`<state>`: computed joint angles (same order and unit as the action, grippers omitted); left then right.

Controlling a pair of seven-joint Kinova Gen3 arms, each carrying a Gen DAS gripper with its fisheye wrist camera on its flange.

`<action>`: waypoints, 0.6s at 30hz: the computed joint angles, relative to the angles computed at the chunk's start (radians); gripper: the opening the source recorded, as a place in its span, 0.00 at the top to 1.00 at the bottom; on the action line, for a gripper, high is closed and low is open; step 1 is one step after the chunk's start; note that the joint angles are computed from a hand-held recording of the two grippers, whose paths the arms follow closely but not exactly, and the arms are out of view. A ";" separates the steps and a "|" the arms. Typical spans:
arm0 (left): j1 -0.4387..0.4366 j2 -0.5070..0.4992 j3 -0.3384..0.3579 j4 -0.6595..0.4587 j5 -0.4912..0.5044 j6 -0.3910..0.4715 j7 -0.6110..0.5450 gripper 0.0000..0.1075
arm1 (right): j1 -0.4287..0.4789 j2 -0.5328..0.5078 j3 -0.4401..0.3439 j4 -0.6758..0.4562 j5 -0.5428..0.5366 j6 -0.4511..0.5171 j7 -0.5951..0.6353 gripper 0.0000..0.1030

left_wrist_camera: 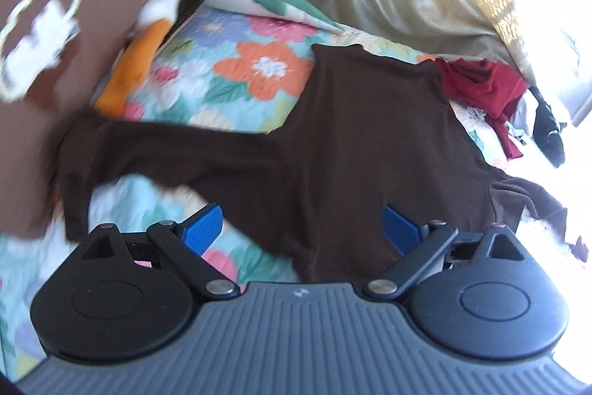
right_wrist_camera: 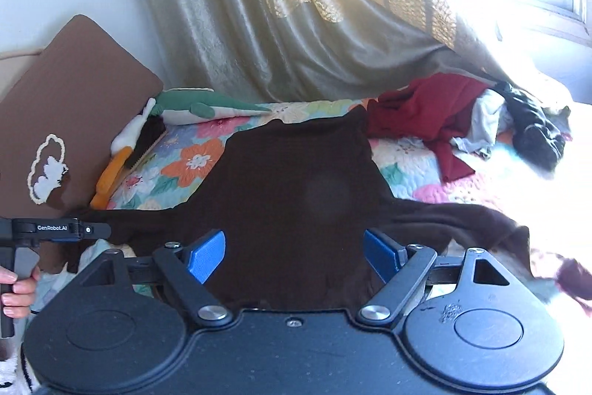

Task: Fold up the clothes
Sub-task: 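Lay the shirt flat on the quilt and open both grippers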

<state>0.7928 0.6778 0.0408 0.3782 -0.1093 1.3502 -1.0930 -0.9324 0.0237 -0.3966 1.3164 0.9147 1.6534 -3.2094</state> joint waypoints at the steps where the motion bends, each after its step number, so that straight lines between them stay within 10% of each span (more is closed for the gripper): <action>1: -0.004 -0.022 -0.002 0.046 0.005 -0.017 0.010 0.12 | -0.008 -0.020 -0.007 0.011 -0.015 -0.005 -0.026 0.17; 9: 0.038 -0.037 0.041 0.289 -0.006 -0.201 -0.064 0.20 | 0.088 -0.127 -0.045 0.287 -0.180 -0.279 -0.223 0.23; 13: -0.019 -0.007 0.146 0.383 0.119 -0.293 -0.108 0.28 | 0.119 -0.044 -0.037 0.392 -0.165 -0.434 -0.186 0.66; 18: 0.083 0.007 0.062 0.389 0.047 -0.348 -0.095 0.28 | 0.076 0.050 0.014 0.379 -0.126 -0.441 -0.060 0.61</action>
<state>0.8762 0.6850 0.1028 0.7673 -0.0626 1.0026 -1.1882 -0.8559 0.0740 -0.3830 1.6956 0.7888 1.2128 -3.2691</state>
